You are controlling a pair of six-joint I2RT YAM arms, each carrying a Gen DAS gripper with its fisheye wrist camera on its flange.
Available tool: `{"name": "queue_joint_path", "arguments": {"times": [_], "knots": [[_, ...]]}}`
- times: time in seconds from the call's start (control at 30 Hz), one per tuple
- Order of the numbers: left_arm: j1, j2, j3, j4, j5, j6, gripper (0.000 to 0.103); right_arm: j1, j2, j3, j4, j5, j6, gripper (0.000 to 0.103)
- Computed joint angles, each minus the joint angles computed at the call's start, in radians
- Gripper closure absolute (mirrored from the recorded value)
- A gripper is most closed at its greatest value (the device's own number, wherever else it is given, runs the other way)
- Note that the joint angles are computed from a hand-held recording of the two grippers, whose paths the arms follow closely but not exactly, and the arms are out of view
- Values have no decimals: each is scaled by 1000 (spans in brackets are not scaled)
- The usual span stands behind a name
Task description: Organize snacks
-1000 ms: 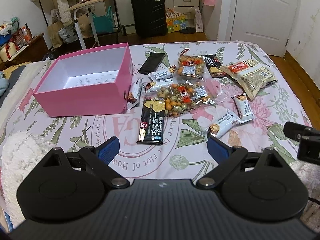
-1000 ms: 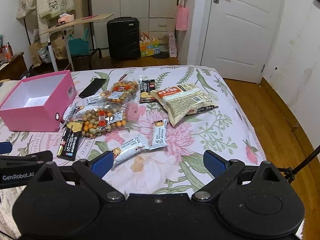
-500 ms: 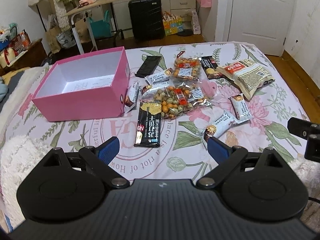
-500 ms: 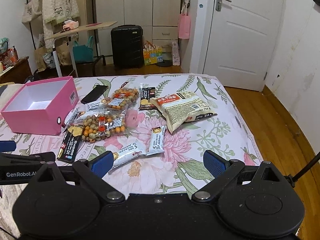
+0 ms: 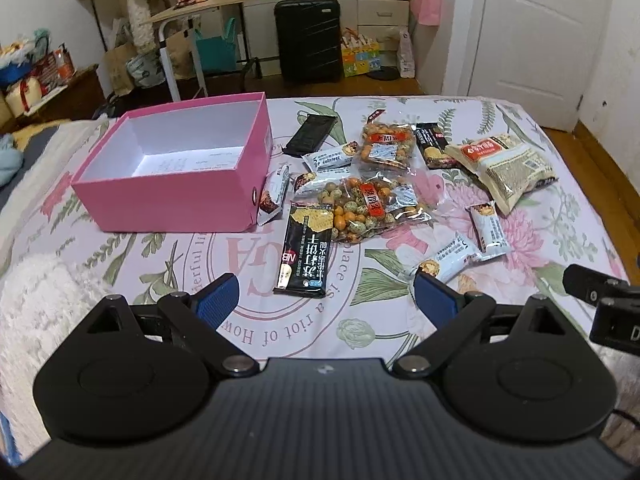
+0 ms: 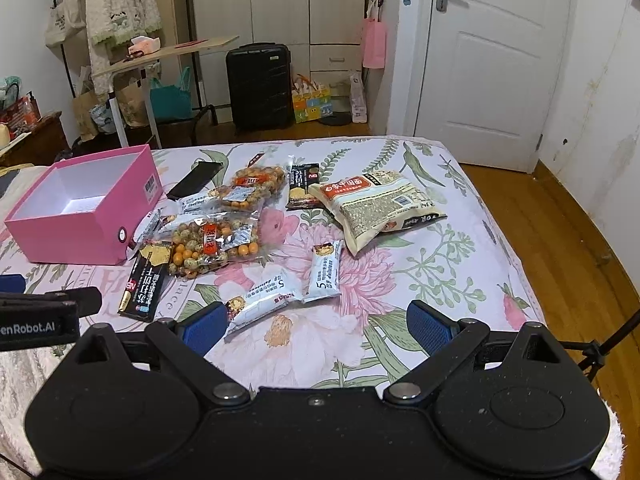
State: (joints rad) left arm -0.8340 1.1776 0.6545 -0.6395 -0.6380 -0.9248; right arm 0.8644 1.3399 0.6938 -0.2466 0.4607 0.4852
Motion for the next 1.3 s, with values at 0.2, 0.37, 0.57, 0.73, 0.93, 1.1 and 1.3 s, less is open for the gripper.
{"name": "queue_joint_path", "arguments": {"times": [0.2, 0.37, 0.57, 0.73, 0.93, 1.1, 1.3], "knots": [[-9, 25, 14, -3, -24, 5, 7, 3, -10, -5, 4, 1, -4, 5], [-5, 42, 35, 12, -4, 20, 7, -16, -21, -11, 15, -13, -30, 5], [12, 111, 70, 57, 28, 60, 7, -70, -4, -30, 54, -64, -34, 5], [49, 139, 46, 196, 75, 193, 7, -149, -10, -39, 134, -119, -119, 5], [170, 176, 50, 382, 211, 457, 7, -297, 70, 0, 249, -257, -346, 5], [283, 301, 126, 448, 375, 644, 11, -394, 249, 164, 210, -400, -468, 8], [308, 553, 179, 603, 494, 849, 11, -480, 549, 439, 56, -597, -431, 21]]}}
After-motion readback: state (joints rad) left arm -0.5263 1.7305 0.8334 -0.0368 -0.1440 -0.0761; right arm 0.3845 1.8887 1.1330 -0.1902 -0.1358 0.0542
